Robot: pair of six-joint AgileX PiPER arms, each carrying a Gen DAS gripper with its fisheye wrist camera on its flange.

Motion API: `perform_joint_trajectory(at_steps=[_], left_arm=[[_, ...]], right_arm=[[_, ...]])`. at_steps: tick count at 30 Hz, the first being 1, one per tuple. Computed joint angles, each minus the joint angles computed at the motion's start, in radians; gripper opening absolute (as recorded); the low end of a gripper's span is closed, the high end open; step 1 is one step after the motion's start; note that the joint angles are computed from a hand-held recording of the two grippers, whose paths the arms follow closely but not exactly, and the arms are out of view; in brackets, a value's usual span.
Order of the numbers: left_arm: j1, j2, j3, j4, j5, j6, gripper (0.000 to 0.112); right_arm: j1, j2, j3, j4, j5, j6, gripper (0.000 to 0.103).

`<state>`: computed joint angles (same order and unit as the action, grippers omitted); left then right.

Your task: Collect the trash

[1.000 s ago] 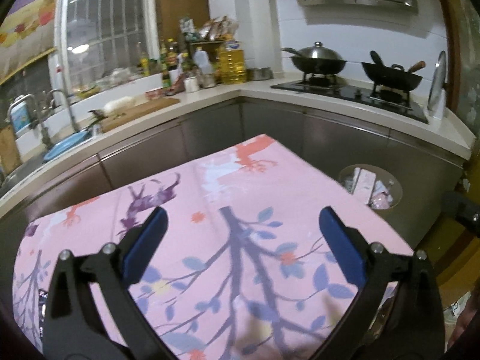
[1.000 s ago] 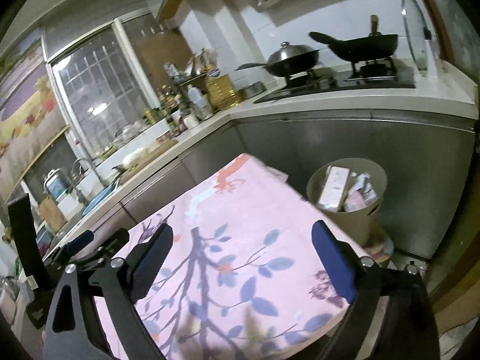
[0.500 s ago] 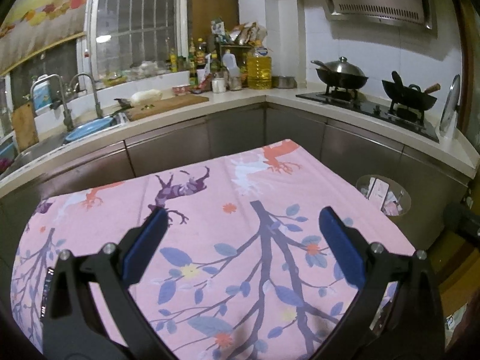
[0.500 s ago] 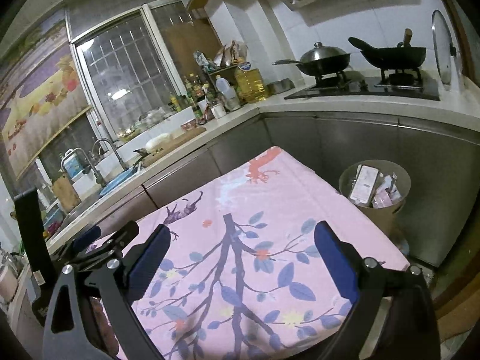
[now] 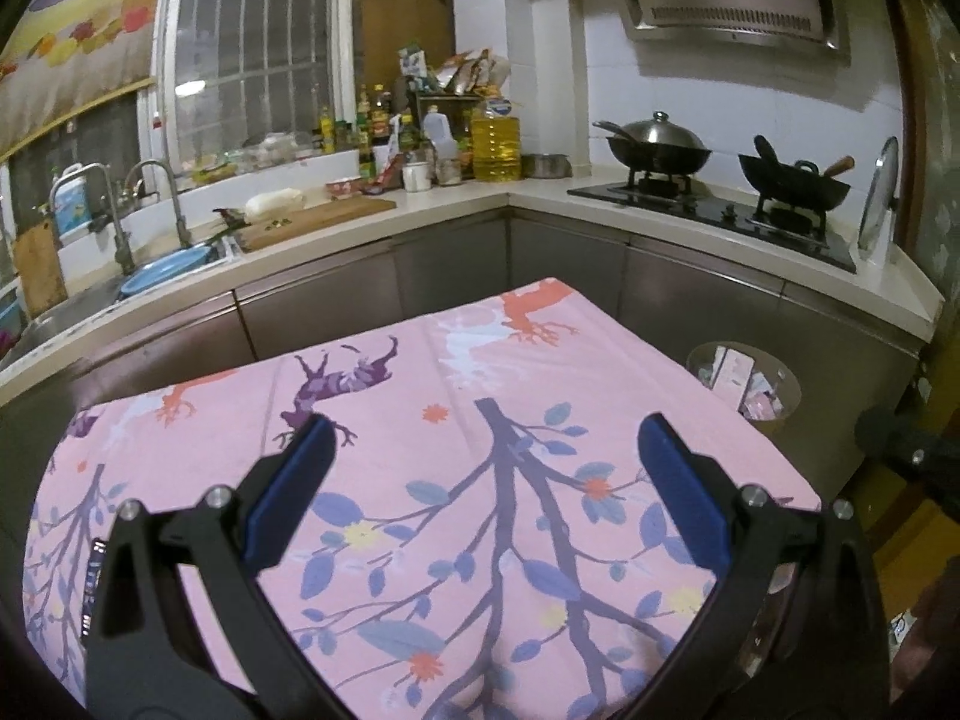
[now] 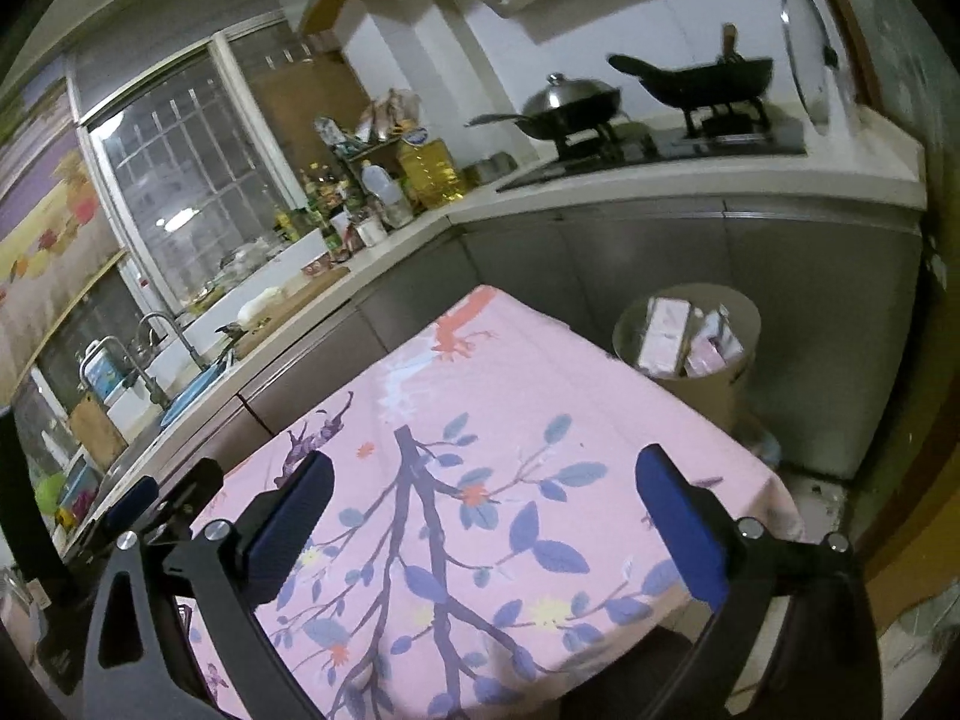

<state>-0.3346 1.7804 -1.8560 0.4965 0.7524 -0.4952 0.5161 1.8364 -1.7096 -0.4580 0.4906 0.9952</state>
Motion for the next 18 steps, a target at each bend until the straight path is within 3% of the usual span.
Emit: perform_joint_trajectory(at_steps=[18], left_arm=[[-0.083,0.055,-0.072,0.024,0.087,0.018,0.097]], right_arm=[[-0.035,-0.055,0.124,-0.021,-0.089,0.042,0.097]])
